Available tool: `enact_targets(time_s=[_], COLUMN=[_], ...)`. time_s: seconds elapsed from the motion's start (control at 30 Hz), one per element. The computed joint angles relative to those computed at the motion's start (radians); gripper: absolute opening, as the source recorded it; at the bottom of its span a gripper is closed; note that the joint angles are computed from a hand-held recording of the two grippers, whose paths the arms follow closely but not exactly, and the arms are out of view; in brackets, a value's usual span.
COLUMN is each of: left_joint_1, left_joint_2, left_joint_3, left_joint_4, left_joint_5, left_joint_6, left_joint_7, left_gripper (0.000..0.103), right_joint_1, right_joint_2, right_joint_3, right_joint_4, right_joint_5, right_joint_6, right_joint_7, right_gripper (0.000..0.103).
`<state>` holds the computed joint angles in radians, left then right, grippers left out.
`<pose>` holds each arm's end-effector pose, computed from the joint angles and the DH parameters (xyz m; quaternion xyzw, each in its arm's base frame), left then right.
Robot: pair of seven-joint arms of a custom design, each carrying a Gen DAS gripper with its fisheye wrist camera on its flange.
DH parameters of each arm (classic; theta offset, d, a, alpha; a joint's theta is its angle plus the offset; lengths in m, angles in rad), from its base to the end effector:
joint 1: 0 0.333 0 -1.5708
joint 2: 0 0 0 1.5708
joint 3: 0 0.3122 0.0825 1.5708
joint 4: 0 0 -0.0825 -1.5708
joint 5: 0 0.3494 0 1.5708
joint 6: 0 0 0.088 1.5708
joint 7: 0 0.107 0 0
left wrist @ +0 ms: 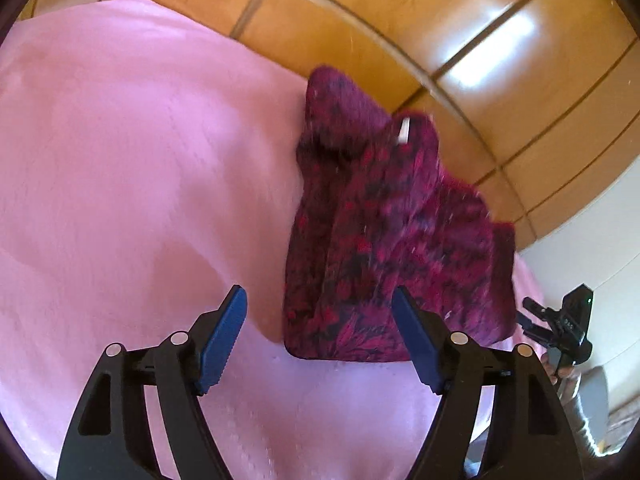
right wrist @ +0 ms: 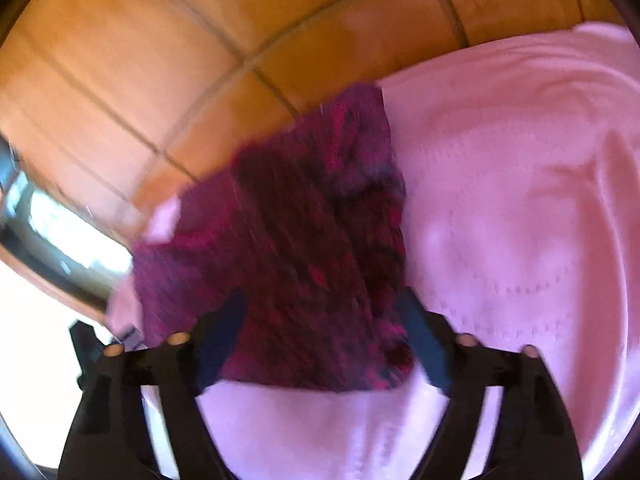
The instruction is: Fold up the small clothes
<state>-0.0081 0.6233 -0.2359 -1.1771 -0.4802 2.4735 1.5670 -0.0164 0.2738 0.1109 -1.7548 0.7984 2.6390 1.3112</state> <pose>0.7317 -0.1216 0.5180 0.6846 -0.6009 0.4126 0.0041 0.6429 0.0352 0.4871 -0.5602 0.7244 -0.0193 0.4013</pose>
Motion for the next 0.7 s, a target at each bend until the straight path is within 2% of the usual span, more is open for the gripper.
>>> enact_targets(time_s=[0.03, 0.07, 0.1, 0.13, 0.17, 0.2, 0.3, 0.47, 0.53, 0.6, 0.7], left_joint_1=[-0.002, -0.001, -0.002, -0.015, -0.028, -0.034, -0.014, 0.02, 0.028, 0.041, 0.05], left_joint_2=[0.009, 0.027, 0.049, 0.075, 0.083, 0.084, 0.015, -0.089, -0.124, -0.188, -0.29], left_joint_3=[-0.001, -0.009, -0.016, -0.007, 0.007, 0.011, -0.003, -0.032, -0.038, -0.046, -0.041], left_joint_4=[0.011, 0.035, 0.069, 0.117, 0.132, 0.133, 0.025, -0.134, -0.18, -0.268, -0.397], left_joint_5=[0.001, -0.004, -0.003, 0.019, 0.043, 0.055, 0.029, -0.062, -0.106, -0.162, -0.243], left_joint_6=[-0.005, -0.016, -0.039, -0.078, -0.089, -0.089, -0.041, 0.022, 0.032, 0.047, 0.041], left_joint_7=[-0.002, 0.005, 0.009, -0.006, -0.02, -0.022, -0.004, 0.041, 0.056, 0.088, 0.124], left_gripper=[0.074, 0.067, 0.051, 0.044, 0.033, 0.026, 0.015, 0.01, 0.01, 0.01, 0.01], right_joint_1=[0.025, 0.041, 0.051, 0.058, 0.068, 0.085, 0.055, 0.054, 0.044, 0.049, 0.078], right_joint_2=[0.017, 0.021, 0.02, 0.018, 0.008, 0.001, 0.005, -0.07, -0.12, -0.171, -0.227], right_joint_3=[-0.009, -0.018, -0.02, -0.022, -0.028, -0.046, -0.025, 0.001, 0.013, 0.007, -0.027], right_joint_4=[0.009, 0.004, -0.005, -0.012, -0.029, -0.041, -0.037, -0.112, -0.165, -0.215, -0.264], right_joint_5=[-0.055, -0.111, -0.149, -0.184, -0.226, -0.291, -0.296, -0.252, -0.165, -0.079, -0.035], right_joint_6=[0.003, 0.007, 0.026, 0.039, 0.052, 0.061, 0.057, 0.094, 0.108, 0.1, 0.062], right_joint_7=[0.04, 0.065, 0.077, 0.094, 0.118, 0.17, 0.187, 0.174, 0.121, 0.069, 0.05], right_gripper=[0.056, 0.051, 0.047, 0.045, 0.037, 0.025, 0.014, 0.012, 0.011, 0.011, 0.011])
